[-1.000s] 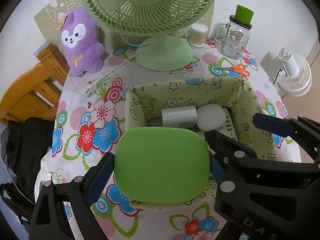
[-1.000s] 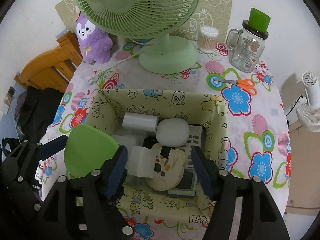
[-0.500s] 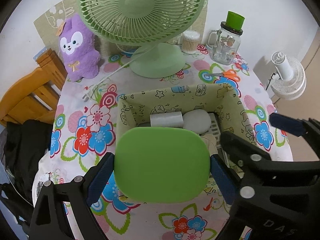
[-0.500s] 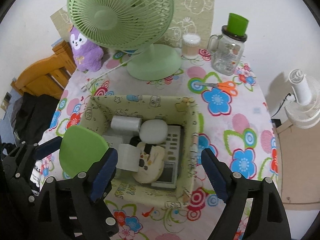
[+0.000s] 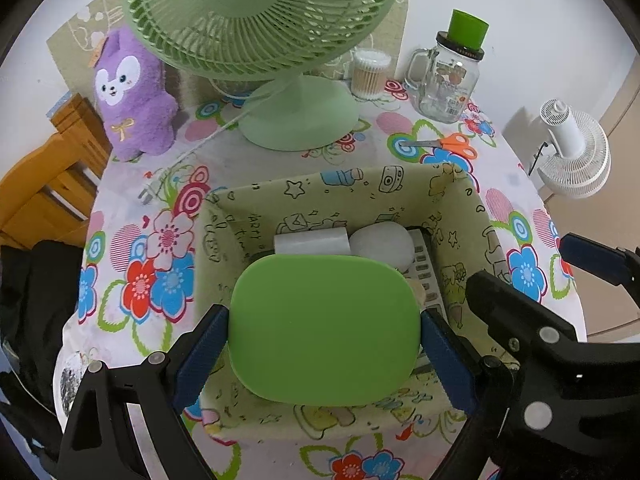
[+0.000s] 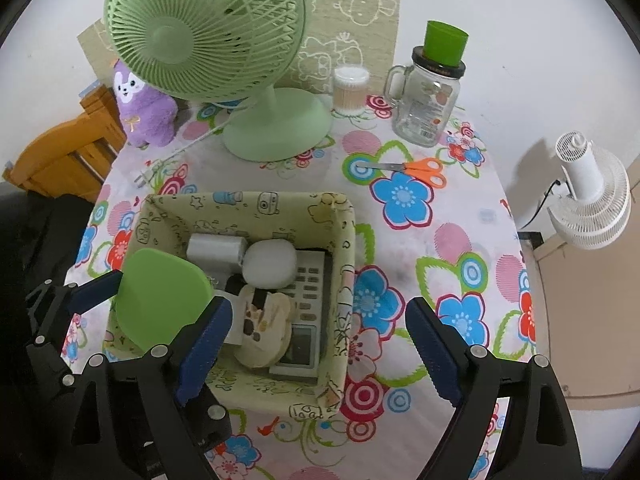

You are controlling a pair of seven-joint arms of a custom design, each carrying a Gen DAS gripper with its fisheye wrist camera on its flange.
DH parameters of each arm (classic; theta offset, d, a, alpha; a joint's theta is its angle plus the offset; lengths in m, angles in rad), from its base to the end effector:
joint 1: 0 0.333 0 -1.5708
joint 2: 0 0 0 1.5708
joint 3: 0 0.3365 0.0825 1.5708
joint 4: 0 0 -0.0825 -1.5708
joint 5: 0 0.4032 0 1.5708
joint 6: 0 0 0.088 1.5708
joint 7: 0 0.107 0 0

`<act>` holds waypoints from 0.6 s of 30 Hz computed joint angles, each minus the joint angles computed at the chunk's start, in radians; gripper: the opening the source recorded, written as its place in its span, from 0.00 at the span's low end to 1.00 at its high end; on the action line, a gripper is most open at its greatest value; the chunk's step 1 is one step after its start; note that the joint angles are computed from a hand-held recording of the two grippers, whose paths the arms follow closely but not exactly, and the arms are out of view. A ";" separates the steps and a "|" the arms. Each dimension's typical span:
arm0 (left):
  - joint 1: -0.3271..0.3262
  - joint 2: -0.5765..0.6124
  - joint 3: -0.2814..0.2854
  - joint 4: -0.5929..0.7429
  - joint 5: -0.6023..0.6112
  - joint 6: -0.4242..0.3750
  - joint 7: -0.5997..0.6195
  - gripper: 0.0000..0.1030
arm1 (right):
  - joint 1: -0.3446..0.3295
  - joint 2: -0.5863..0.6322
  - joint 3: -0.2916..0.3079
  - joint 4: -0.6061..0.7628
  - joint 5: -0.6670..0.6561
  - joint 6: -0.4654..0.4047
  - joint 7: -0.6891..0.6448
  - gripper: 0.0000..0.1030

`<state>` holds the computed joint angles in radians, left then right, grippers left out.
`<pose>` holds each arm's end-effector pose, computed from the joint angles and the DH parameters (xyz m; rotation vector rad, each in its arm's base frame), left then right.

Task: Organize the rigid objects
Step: 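Lower the white block into the box with the right tool while the left tool lowers the green lid in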

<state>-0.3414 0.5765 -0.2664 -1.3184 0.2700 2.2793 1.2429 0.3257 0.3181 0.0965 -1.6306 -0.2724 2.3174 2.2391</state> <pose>0.6728 -0.3974 0.4650 -1.6549 2.3482 -0.5116 0.6525 0.2787 0.4880 -1.8718 2.0869 -0.4052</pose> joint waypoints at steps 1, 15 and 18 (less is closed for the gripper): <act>0.000 0.006 -0.001 0.007 -0.002 -0.003 0.005 0.92 | 0.000 0.002 -0.002 0.001 0.000 -0.005 0.006 0.88; -0.024 0.114 -0.005 0.136 -0.025 -0.071 0.073 0.93 | -0.008 0.018 -0.012 -0.001 -0.005 -0.050 0.053 0.88; -0.029 0.132 -0.003 0.157 -0.030 -0.086 0.079 0.93 | -0.010 0.019 -0.012 -0.004 -0.004 -0.059 0.060 0.88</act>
<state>-0.3703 0.7082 -0.2692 -1.1612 0.2397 2.1934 1.3216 0.3157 0.3374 0.0845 -1.6344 -0.2759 2.2586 2.2996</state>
